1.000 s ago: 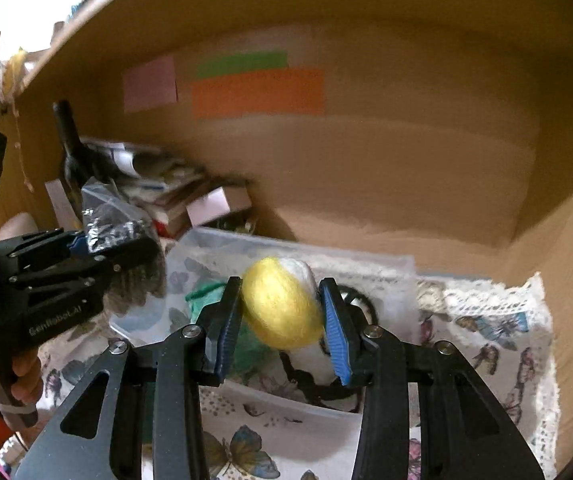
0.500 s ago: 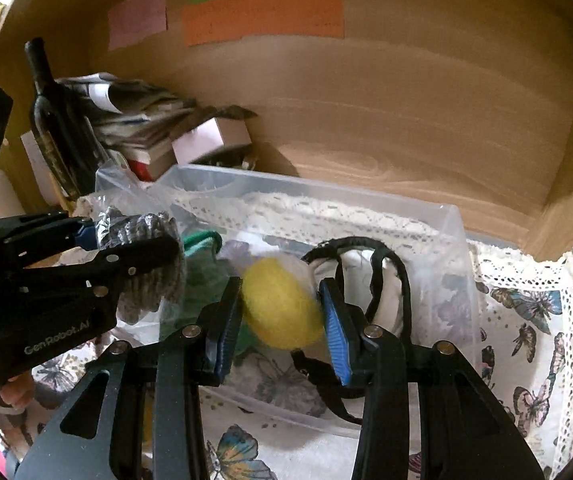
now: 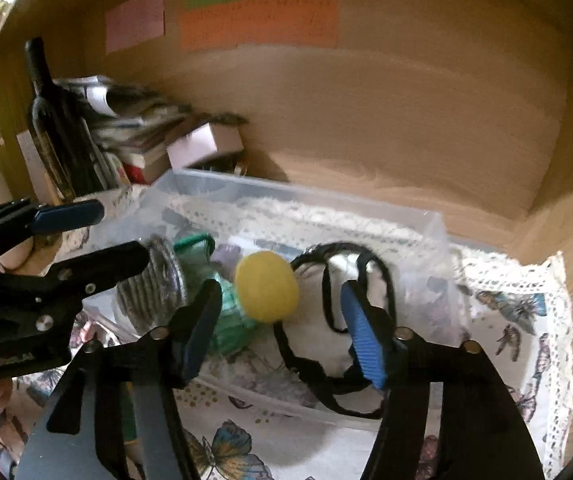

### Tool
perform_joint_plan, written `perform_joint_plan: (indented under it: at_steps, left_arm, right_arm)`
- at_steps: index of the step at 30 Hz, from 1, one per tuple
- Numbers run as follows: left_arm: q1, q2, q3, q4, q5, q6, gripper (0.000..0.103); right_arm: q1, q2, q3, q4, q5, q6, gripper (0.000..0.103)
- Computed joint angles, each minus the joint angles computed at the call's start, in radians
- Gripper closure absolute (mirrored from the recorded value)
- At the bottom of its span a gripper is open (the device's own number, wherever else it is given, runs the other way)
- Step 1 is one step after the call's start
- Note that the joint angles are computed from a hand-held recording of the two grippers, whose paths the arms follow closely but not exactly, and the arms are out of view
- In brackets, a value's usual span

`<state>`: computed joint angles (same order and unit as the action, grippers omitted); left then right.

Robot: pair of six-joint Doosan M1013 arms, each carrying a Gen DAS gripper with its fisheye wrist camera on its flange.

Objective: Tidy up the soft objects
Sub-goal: 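Lower both held items into the clear box and open both tools, then grasp the green-and-yellow sponge with the right tool while the left tool grasps a pink hair tie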

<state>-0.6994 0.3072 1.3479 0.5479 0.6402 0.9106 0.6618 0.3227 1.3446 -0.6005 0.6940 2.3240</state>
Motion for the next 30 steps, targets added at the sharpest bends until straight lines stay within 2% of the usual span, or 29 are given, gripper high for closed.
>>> perform_joint_plan:
  at_steps: [3,5,8,11,14,17,19,27,28,30]
  left_arm:
    - [-0.004,-0.02,0.017,0.018,-0.021,-0.027,0.033]
    - [-0.009,-0.038,0.035,0.043,-0.043,-0.058,0.026]
    - [-0.021,-0.062,0.061,0.143,-0.059,-0.145,0.016]
    - [-0.033,-0.086,0.089,0.243,-0.064,-0.226,0.007]
    - [-0.038,-0.105,0.109,0.303,-0.053,-0.277,0.002]
    - [-0.037,-0.119,0.124,0.311,-0.04,-0.296,0.001]
    - [-0.032,-0.123,0.128,0.27,-0.022,-0.273,0.001]
    - [-0.009,-0.118,0.152,0.135,0.055,-0.182,0.001]
    - [-0.007,-0.117,0.158,0.125,0.061,-0.176,0.003]
    - [-0.002,-0.114,0.164,0.093,0.072,-0.15,0.014]
  right_arm:
    - [0.006,-0.019,0.017,-0.05,-0.021,0.046,0.043]
    - [0.009,-0.035,0.032,-0.079,-0.041,0.079,0.039]
    - [0.019,-0.061,0.059,-0.147,-0.071,0.143,0.03]
    - [0.033,-0.085,0.082,-0.209,-0.096,0.19,0.028]
    - [0.043,-0.101,0.099,-0.233,-0.123,0.206,0.021]
    - [0.054,-0.108,0.112,-0.246,-0.136,0.214,0.019]
    - [0.057,-0.109,0.117,-0.221,-0.145,0.194,0.019]
    - [0.061,-0.081,0.102,-0.015,-0.139,-0.003,0.019]
    - [0.06,-0.074,0.098,0.019,-0.135,-0.034,0.019]
    - [0.06,-0.065,0.094,0.071,-0.125,-0.08,0.019]
